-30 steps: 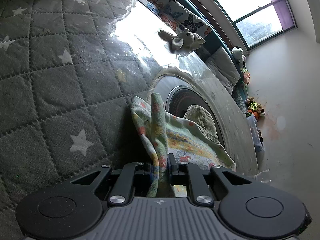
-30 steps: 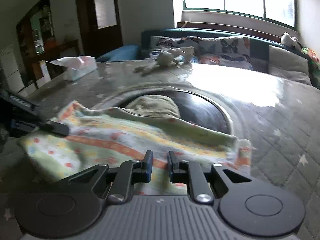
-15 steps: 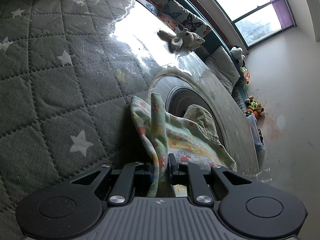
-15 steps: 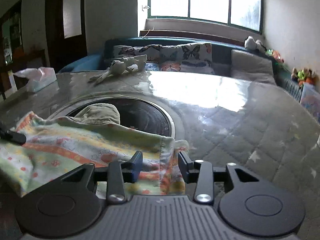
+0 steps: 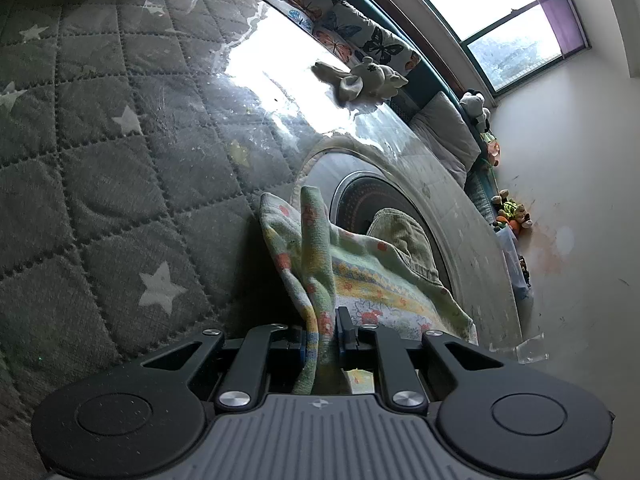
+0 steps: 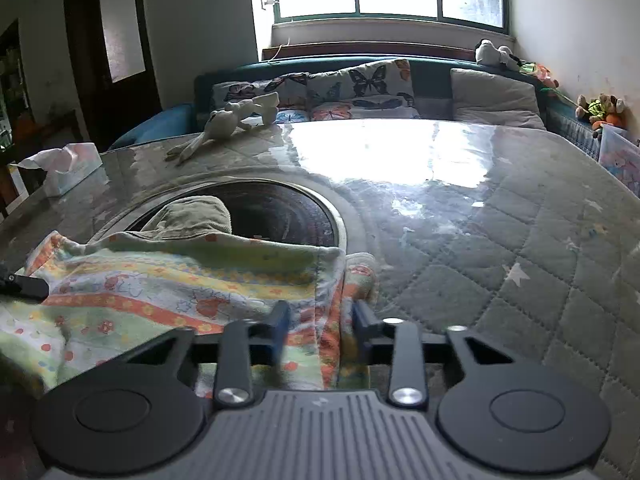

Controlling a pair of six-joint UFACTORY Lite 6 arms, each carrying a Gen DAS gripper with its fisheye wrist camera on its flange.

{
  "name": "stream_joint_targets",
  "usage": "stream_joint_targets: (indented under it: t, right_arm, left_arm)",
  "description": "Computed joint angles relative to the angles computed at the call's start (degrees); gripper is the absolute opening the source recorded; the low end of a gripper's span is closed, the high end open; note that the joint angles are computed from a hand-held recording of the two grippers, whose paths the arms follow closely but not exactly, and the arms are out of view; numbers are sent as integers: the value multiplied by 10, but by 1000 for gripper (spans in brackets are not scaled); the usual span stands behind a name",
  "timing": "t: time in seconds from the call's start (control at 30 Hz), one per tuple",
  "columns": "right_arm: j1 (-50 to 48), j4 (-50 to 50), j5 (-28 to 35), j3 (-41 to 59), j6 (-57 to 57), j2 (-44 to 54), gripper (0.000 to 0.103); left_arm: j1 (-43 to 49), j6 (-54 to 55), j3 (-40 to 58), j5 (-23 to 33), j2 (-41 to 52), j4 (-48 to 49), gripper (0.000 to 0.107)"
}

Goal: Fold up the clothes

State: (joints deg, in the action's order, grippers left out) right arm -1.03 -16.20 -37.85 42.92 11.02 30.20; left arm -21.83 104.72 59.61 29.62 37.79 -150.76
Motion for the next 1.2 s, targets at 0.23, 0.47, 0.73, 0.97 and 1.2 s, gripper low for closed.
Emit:
stream_joint_targets:
  t: [0.23, 0.47, 0.73, 0.97, 1.2]
  right_arm:
    - [-8, -16, -6, -2, 13, 2, 29]
    - [-5, -17, -20, -12, 21, -2, 14]
    - [-20, -55, -61, -63, 58, -57, 8]
    - [-17, -98, -52, -81, 86, -128, 8]
    - [22, -125, -14, -45, 105, -162, 8]
  left_arm:
    - [-3, 8, 1, 0, 2, -9, 15]
    - [-11, 39, -1, -7, -2, -30, 14]
    - [-35, 133, -9, -38, -30, -109, 12]
    - [-44, 193, -37, -48, -88, -157, 10]
    - [-46, 279, -100, -56, -181, -242, 11]
